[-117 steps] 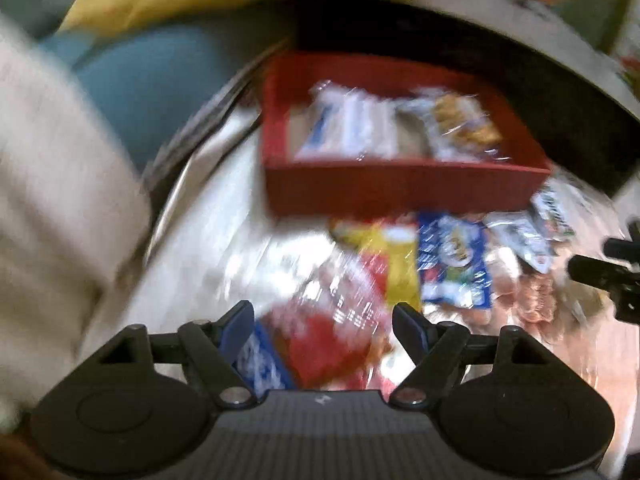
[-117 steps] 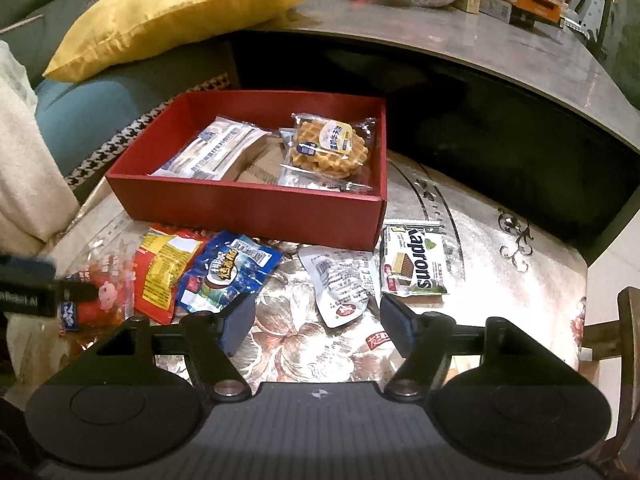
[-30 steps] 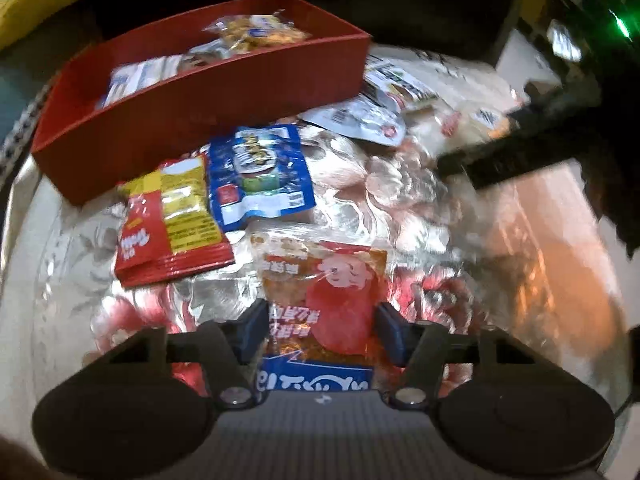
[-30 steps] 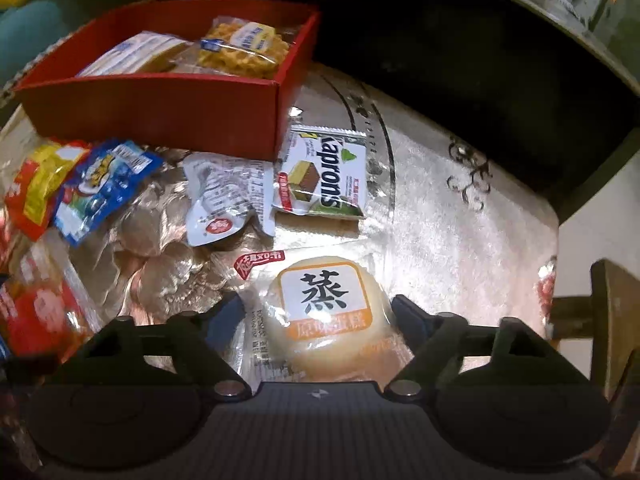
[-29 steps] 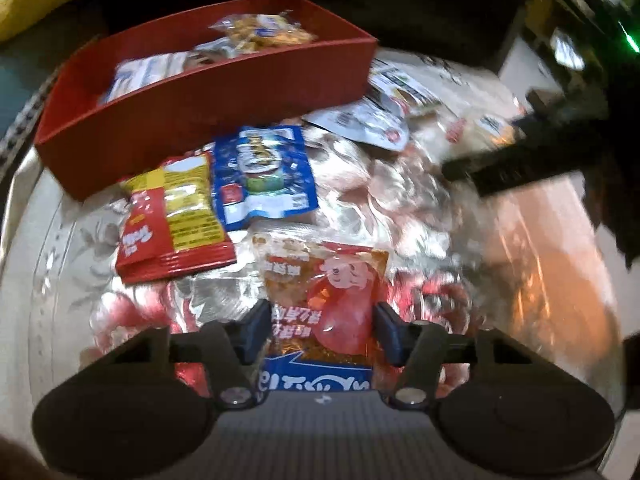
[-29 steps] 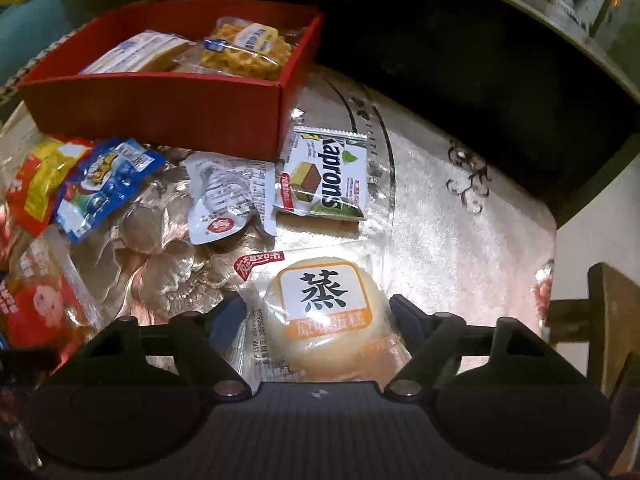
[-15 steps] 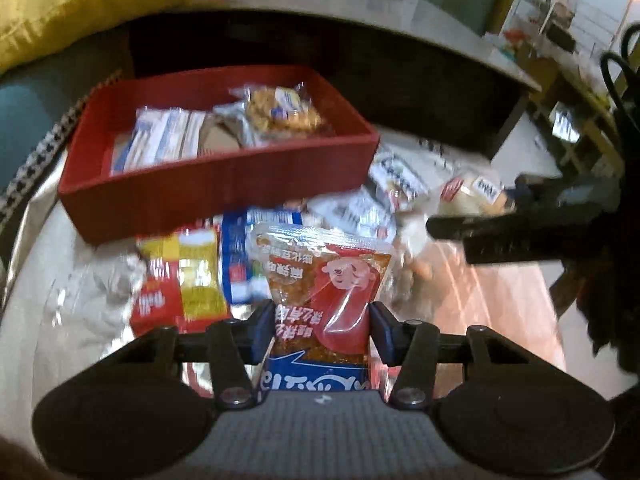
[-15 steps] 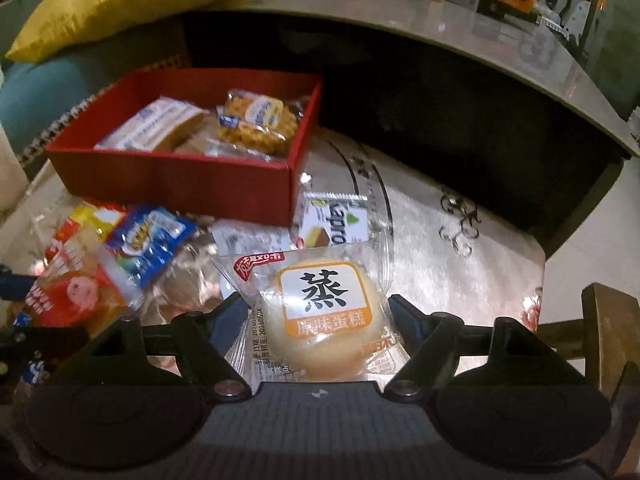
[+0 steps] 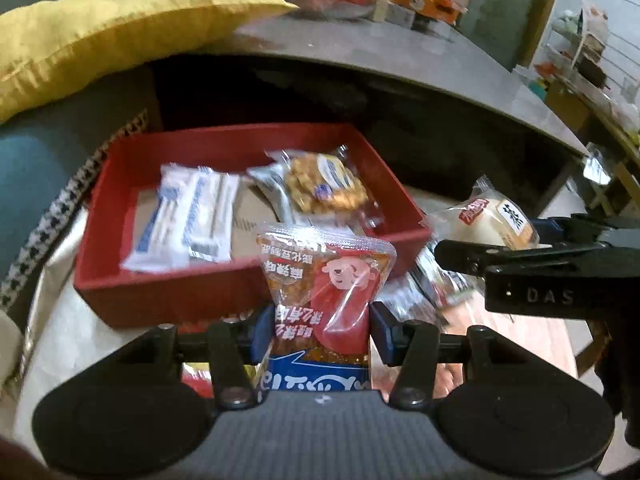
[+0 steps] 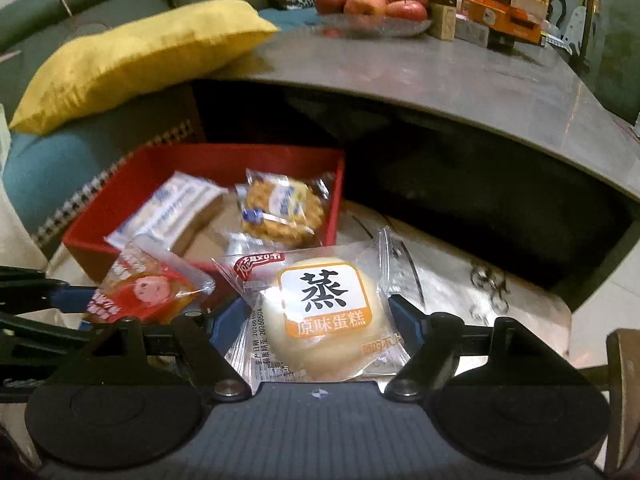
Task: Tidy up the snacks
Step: 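Carry the sausage pack and steamed cake over the red tray with both grippers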
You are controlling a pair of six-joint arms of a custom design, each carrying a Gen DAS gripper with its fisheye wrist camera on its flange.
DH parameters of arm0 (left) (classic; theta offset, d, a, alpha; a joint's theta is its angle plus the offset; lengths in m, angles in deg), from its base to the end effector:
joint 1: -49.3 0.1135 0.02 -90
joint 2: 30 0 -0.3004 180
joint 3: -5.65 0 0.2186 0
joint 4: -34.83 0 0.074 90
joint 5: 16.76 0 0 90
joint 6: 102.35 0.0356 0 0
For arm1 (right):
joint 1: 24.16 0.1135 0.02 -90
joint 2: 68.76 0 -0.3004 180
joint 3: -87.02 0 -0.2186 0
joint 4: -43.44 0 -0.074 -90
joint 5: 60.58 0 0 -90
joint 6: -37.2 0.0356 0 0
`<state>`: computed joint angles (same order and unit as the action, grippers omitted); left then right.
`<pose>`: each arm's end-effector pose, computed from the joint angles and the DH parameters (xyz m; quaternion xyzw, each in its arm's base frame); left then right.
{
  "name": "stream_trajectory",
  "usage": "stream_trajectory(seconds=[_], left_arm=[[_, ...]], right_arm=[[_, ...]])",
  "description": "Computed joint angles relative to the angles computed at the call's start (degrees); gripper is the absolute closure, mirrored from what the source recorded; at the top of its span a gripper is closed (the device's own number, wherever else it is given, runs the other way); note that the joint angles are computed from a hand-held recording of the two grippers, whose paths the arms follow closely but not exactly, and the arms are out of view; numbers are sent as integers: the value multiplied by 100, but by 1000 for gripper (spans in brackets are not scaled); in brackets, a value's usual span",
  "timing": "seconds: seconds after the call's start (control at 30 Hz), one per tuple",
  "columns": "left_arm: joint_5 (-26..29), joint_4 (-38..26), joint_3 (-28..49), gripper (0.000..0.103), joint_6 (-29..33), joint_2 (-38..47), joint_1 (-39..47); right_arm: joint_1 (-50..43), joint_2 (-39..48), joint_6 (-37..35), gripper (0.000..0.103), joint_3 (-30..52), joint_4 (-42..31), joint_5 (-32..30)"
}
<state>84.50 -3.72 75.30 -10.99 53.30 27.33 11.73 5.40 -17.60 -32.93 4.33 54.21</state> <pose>0.2424 -0.1053 0.2742 0.2215 0.9157 -0.1490 0.3006 0.1819 0.1132 0.2640 0.0621 0.9272 0.0134 0.3691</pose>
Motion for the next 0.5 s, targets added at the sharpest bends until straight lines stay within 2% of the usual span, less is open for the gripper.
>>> stream_trajectory(seconds=[0.5], left_arm=[[-208, 225, 818, 58, -36, 734, 124]], right_arm=[[-678, 729, -580, 22, 503, 770, -352]])
